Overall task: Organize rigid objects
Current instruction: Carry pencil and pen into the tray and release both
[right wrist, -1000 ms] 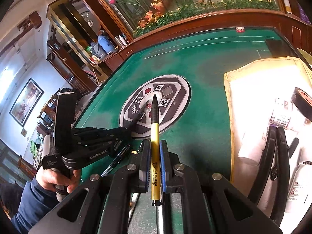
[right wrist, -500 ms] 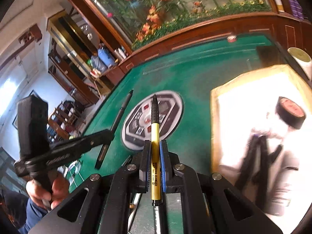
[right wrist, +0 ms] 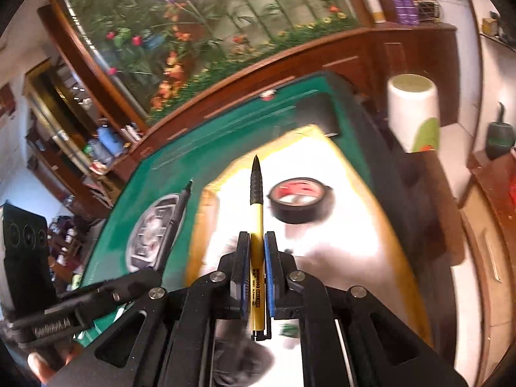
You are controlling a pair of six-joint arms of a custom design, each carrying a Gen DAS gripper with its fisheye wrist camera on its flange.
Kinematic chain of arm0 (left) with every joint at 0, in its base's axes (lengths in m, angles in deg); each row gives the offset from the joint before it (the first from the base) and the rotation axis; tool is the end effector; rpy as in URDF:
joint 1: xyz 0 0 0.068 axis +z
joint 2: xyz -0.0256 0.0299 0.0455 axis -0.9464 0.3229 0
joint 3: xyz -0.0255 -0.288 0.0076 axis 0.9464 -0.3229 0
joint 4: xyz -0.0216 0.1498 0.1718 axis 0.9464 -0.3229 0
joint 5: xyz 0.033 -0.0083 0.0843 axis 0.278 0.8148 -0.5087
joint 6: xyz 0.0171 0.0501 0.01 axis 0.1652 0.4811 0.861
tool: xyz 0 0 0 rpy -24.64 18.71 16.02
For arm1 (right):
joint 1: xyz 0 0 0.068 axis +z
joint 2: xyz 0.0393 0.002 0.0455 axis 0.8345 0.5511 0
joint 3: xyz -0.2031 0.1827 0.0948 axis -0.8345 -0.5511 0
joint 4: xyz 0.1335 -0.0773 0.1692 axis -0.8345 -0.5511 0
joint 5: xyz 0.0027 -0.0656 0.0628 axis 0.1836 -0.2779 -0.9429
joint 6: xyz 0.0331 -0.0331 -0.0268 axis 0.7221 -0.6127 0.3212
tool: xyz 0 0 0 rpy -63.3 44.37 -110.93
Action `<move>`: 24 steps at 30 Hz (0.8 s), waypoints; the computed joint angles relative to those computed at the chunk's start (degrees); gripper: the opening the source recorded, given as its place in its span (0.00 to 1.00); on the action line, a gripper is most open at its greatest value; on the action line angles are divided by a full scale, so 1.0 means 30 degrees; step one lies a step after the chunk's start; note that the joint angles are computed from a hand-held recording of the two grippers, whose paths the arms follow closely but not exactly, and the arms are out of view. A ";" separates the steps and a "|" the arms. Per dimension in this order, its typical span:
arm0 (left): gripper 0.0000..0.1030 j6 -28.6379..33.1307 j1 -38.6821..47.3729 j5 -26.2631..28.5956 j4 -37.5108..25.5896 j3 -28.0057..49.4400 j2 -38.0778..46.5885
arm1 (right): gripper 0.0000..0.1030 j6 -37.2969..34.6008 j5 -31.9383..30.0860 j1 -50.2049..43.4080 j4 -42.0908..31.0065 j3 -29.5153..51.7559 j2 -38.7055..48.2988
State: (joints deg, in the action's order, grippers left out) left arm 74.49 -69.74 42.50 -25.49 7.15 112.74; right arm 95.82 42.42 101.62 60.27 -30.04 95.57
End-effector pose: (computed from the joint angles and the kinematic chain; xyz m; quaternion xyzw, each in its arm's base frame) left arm 0.2969 -0.0167 0.0984 0.2328 0.8919 -0.3177 0.2223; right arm 0.2026 0.1801 0.0808 0.1947 0.8842 0.1537 0.3959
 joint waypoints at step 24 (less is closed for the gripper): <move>0.27 0.0458 -0.0512 -0.0976 0.2168 -0.2868 -0.0497 | 0.09 0.0214 0.1803 -0.0179 -0.3539 0.0850 -0.0286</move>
